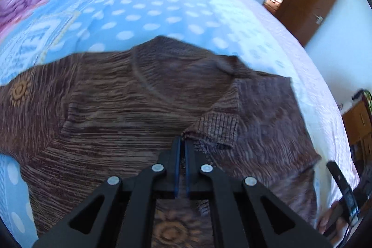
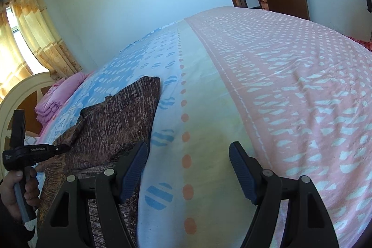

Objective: Fold small clothes

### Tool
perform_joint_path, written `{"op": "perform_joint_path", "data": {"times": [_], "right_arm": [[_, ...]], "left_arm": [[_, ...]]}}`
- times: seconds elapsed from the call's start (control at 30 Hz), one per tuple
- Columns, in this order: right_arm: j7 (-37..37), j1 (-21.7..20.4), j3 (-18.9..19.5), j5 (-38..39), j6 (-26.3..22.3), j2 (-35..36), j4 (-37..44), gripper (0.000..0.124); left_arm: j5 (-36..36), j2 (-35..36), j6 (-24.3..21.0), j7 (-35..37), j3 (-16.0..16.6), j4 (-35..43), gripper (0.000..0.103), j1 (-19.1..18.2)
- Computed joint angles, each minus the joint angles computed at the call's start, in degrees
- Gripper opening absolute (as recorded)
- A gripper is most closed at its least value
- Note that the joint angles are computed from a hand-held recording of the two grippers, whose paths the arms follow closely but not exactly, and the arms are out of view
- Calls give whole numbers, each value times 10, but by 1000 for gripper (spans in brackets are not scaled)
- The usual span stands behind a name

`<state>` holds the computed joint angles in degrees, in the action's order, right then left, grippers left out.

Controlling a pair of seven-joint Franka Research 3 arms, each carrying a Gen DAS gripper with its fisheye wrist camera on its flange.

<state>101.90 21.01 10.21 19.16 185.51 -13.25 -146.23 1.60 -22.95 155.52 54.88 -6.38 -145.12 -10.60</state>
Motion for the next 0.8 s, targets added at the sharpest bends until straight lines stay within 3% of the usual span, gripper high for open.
{"op": "perform_joint_path", "data": {"times": [0.03, 0.1, 0.17, 0.27, 0.33, 0.4, 0.47, 0.57, 0.6, 0.67, 0.73, 0.8], "right_arm": [[-6, 14, -14, 2, -6, 4, 5, 74], [-4, 4, -5, -1, -14, 7, 9, 75], [-9, 11, -12, -1, -18, 9, 12, 77], [-6, 0, 0, -9, -22, 9, 12, 78], [7, -27, 25, -26, -25, 7, 12, 78], [27, -63, 59, -54, -24, 3, 11, 78], [41, -95, 91, -84, -28, -1, 15, 78], [40, -79, 86, -111, -48, 11, 42, 78], [52, -97, 106, -140, -53, 16, 56, 78], [115, -182, 189, -238, -67, 21, 80, 78], [174, -237, 244, -327, -112, 44, 122, 78], [190, -227, 241, -334, -192, 81, 162, 78]], "left_arm": [[-20, 5, 4, 6, 13, -3, 4, -8], [-38, 14, 15, 19, 21, -7, 8, -14], [2, 11, 28, -18, -8, -12, 14, 17], [61, 17, 17, -63, -37, 3, 34, 48], [178, 27, 1, -146, -95, 24, 53, 112], [258, 44, -37, -190, -122, 49, 55, 139], [252, 39, -29, -188, -99, 41, 54, 119], [253, 11, -35, -181, -75, 19, 59, 90], [271, 2, -46, -186, -80, 15, 60, 92], [290, -17, -51, -192, -79, 0, 60, 88], [283, -29, -61, -187, -71, -11, 69, 77], [277, -32, -58, -185, -64, -19, 70, 71]]}}
